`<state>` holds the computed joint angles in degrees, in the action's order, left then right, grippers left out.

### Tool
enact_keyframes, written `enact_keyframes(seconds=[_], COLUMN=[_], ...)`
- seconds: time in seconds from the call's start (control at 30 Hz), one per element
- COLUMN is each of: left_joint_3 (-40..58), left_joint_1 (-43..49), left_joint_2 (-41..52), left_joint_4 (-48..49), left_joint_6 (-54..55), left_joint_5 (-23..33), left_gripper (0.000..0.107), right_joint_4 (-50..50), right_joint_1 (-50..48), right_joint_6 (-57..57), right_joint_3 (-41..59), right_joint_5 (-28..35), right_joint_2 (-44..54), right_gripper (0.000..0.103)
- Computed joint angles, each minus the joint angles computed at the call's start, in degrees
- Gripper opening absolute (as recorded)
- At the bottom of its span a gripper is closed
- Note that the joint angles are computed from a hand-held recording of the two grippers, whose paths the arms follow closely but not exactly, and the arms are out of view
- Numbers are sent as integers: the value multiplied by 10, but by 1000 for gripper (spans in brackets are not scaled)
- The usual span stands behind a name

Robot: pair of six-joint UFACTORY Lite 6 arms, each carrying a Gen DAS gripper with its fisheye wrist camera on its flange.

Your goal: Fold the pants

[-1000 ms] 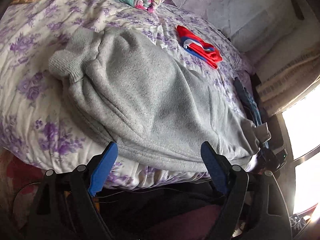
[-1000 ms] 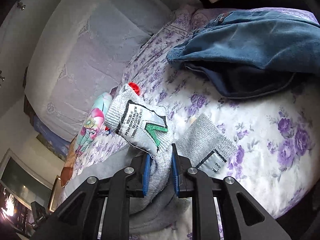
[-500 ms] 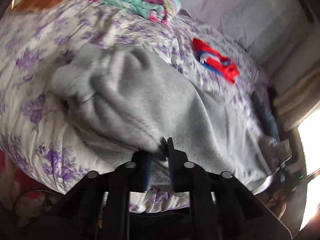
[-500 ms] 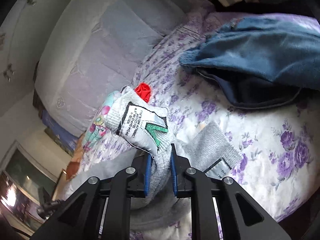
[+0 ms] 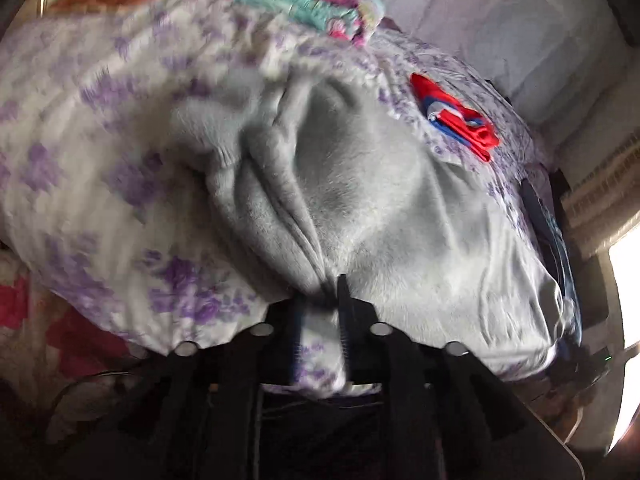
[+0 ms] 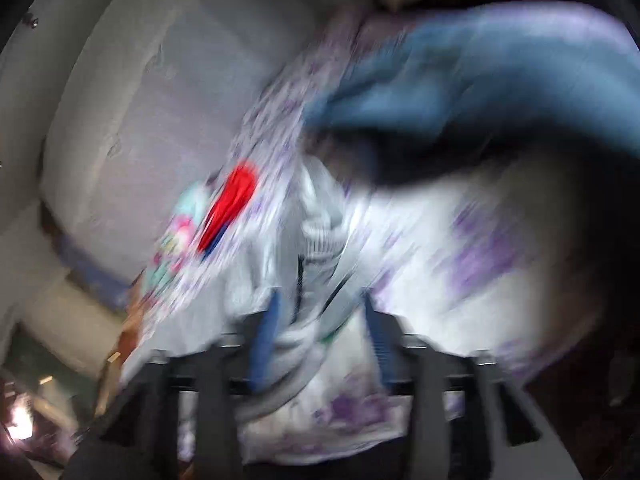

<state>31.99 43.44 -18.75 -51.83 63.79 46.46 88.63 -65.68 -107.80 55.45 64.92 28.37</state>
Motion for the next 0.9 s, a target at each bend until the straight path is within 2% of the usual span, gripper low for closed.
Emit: enact_keyframes(seconds=[0.07,0.13,0.2,0.27,0.3,0.37,0.43,0.47,0.5,0.53,0.57,0.6,0.67,0.73,0.77,0.8,0.87,0.9], left_joint_3=[5,20,41,47,47,44,37,28,13,0,-11,-4,15,7,-3,-11,-37,-38], left_joint_1=[32,61,36,-70,-130,-250,-316,-317,-301,-260,-222,-177,-141,-186,-214,-241,-317,-345], left_joint_2=[-79,-130,-168,-179,-162,-106,10,66,97,105,95,104,97,41,10,-17,-78,-79], left_joint_4=[36,35,20,19,6,20,30,3,-41,-76,-90,-84,-45,2,13,19,32,45], left_joint_6=[-15,-15,-44,-105,-114,-156,-171,-142,-90,-30,9,24,-1,-50,-67,-75,-111,-127], left_joint_5=[49,101,126,73,41,-66,-169,-198,-213,-206,-175,-119,-62,-88,-106,-122,-200,-231], left_gripper=[22,26,41,53,58,58,57,43,17,6,2,2,1,11,34,65,83,83], right_joint_4=[41,62,33,20,25,26,1,14,3,-8,-21,-27,-35,-59,-74,-95,-158,-176], right_joint_1=[-34,-48,-24,32,79,151,179,171,162,142,132,135,167,244,290,347,458,518], right_joint_6=[-47,-92,-73,-51,-44,-9,31,35,14,3,16,37,59,60,71,98,179,224], right_joint_3=[-57,-110,-104,-80,-62,-12,63,78,101,107,101,88,76,92,97,125,235,295], right_joint_5=[-10,27,62,58,25,-73,-156,-161,-142,-113,-109,-123,-133,-116,-123,-136,-146,-170], right_joint_2=[-90,-179,-208,-208,-195,-136,-34,15,41,51,37,9,-52,-96,-115,-117,-59,-17], right_gripper=[55,55,56,56,56,56,52,43,39,39,42,51,56,56,56,56,56,56])
